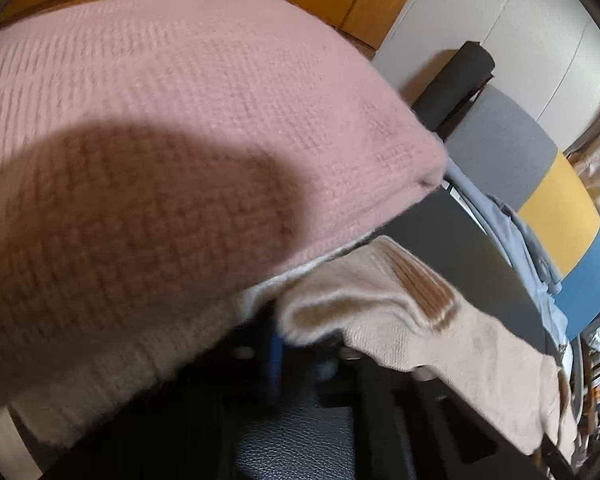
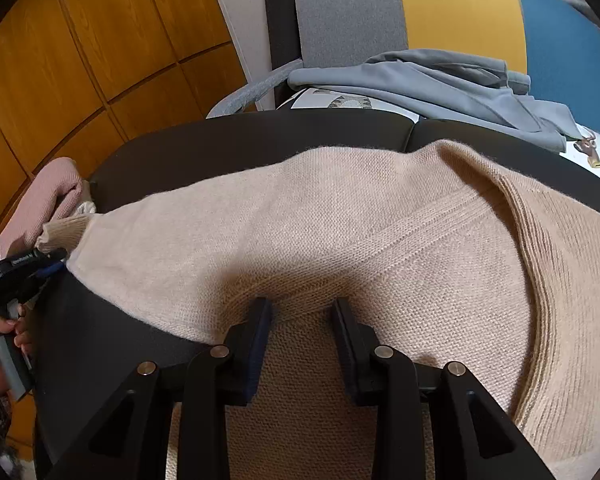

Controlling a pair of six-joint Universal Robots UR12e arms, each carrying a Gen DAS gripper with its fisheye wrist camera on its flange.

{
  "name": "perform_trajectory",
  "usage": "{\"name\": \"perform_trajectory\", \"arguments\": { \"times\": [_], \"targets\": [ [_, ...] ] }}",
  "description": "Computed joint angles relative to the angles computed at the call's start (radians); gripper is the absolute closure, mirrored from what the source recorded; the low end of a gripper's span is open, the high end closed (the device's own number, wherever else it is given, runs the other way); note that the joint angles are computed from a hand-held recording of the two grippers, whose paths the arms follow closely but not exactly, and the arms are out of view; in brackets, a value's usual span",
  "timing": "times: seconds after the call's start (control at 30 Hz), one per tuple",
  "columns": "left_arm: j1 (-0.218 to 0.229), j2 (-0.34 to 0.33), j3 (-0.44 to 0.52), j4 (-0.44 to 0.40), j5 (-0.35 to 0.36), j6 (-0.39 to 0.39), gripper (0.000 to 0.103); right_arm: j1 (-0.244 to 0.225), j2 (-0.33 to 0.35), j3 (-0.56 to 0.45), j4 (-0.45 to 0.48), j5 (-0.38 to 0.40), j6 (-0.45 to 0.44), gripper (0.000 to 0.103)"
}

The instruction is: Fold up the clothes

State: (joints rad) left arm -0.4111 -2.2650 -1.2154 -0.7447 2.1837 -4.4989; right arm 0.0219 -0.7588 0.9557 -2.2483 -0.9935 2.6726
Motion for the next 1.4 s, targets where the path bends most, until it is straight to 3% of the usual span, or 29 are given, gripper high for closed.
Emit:
{"name": "perform_trajectory", "arguments": {
  "times": [0.13, 0.37, 0.63, 0.7, 0.73, 0.83, 0.93, 1.1, 1.2, 1.23, 1.3, 1.4],
  "targets": [
    [-0.021, -0.018, 0.041, 0.002, 0.080, 0.090, 0.101, -0.001, 0.001, -0.002, 0.003, 0.003, -0.001, 0.070],
    [-0.041, -0.063, 0.146, 0.005, 0.147, 0.220, 0.102, -0.003, 0.002, -0.003, 0.006, 0.009, -0.001, 0.070],
    [-0.043, -0.079, 0.198, -0.024, 0.163, 0.320, 0.102, -0.006, 0.005, -0.007, 0.014, 0.018, -0.002, 0.070],
    [-0.042, -0.059, 0.169, -0.040, 0.150, 0.319, 0.094, -0.006, 0.005, -0.008, 0.016, 0.021, -0.001, 0.070],
    [-0.039, -0.047, 0.146, -0.020, 0.124, 0.320, 0.079, -0.006, 0.006, -0.009, 0.018, 0.022, 0.000, 0.070],
    [-0.023, -0.011, 0.071, 0.023, 0.047, 0.288, 0.076, -0.007, 0.007, -0.011, 0.020, 0.025, 0.001, 0.070],
    [-0.008, 0.016, 0.004, 0.074, -0.035, 0.309, 0.068, -0.007, 0.007, -0.012, 0.022, 0.027, 0.003, 0.070],
    [-0.012, 0.017, -0.019, 0.153, -0.091, 0.471, 0.050, -0.006, 0.008, -0.012, 0.023, 0.029, 0.005, 0.070],
    [-0.025, -0.002, -0.004, 0.245, -0.055, 0.565, 0.024, -0.006, 0.009, -0.014, 0.025, 0.031, 0.007, 0.070],
    [-0.029, -0.012, 0.013, 0.241, -0.030, 0.591, 0.015, -0.006, 0.010, -0.014, 0.025, 0.031, 0.007, 0.070],
    [-0.031, -0.029, 0.050, 0.196, -0.009, 0.644, 0.015, -0.006, 0.010, -0.015, 0.024, 0.030, 0.007, 0.070],
    [-0.030, -0.062, 0.121, 0.061, 0.021, 0.701, 0.015, -0.005, 0.011, -0.016, 0.023, 0.028, 0.007, 0.070]
  ]
}}
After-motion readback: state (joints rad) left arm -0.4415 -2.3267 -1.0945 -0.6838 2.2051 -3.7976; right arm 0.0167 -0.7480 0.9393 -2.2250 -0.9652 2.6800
